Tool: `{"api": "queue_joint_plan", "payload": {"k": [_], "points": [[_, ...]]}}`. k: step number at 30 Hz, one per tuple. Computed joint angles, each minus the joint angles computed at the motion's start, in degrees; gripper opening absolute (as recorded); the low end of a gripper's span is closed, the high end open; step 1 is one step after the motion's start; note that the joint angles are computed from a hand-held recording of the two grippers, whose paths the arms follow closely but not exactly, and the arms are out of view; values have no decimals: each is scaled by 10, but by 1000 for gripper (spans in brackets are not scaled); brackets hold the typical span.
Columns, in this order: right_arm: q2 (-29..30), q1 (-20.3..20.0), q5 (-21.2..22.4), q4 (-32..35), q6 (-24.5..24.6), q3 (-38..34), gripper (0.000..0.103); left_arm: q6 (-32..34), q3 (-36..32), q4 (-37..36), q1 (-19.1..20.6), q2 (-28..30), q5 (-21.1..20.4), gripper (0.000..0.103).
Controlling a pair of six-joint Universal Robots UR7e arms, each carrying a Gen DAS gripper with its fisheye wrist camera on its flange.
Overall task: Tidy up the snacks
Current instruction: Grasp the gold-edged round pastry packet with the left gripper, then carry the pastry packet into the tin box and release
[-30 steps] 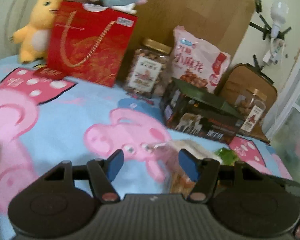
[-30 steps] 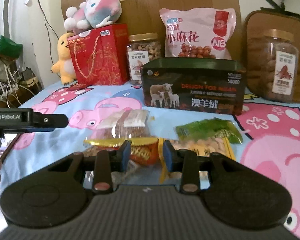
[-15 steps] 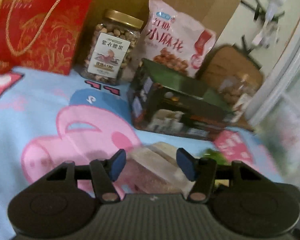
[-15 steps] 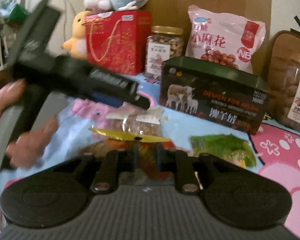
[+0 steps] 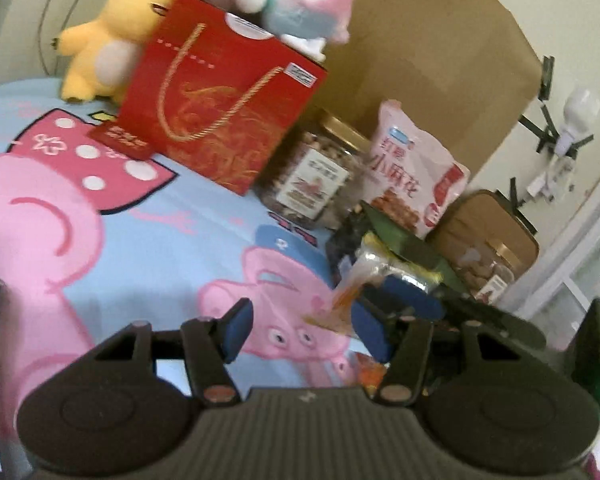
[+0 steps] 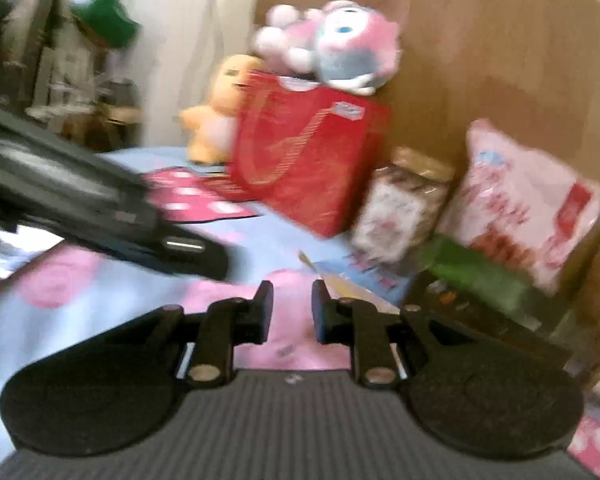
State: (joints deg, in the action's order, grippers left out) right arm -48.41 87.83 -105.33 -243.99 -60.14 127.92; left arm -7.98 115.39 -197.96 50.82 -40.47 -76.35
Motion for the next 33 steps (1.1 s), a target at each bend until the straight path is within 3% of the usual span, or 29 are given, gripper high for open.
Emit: {"api": "queue_joint_plan", "payload": {"k": [3, 8, 12, 14, 15, 17, 18, 19, 20, 22, 24, 28, 33], "points": [[-34, -12, -5, 16, 69, 2, 23, 5, -10, 13, 3, 5, 7, 55], [-70, -41, 5, -20, 90, 47, 25, 13, -72, 44, 4, 44, 10, 65], [-85, -50, -10, 32, 110, 47, 27, 43, -134, 73, 0, 86, -1, 65], [-87, -52, -12, 57, 109, 39, 31, 56, -159, 87, -6, 107, 10, 73], [-87, -55, -11, 68, 105, 36, 38, 60, -169, 95, -7, 115, 12, 77], [-88, -58, -13, 100, 99, 24, 45, 68, -185, 104, -8, 130, 13, 92], [-92, -59, -17, 129, 101, 16, 45, 72, -191, 107, -9, 137, 18, 92], [-98, -61, -18, 164, 108, 9, 45, 74, -196, 113, -9, 143, 22, 86], [-104, -63, -14, 193, 113, 5, 45, 73, -203, 132, -5, 147, 13, 67], [-105, -65, -11, 234, 121, -5, 44, 56, -212, 182, 9, 146, -41, 47], [-96, -60, -17, 218, 118, -5, 38, 43, -193, 164, 2, 134, -33, 47], [-117, -66, 52, 153, 117, 45, 37, 64, -155, 108, -20, 105, -42, 46], [-160, -73, 99, 121, 146, 61, 37, 94, -214, 139, -49, 124, -41, 47]]}}
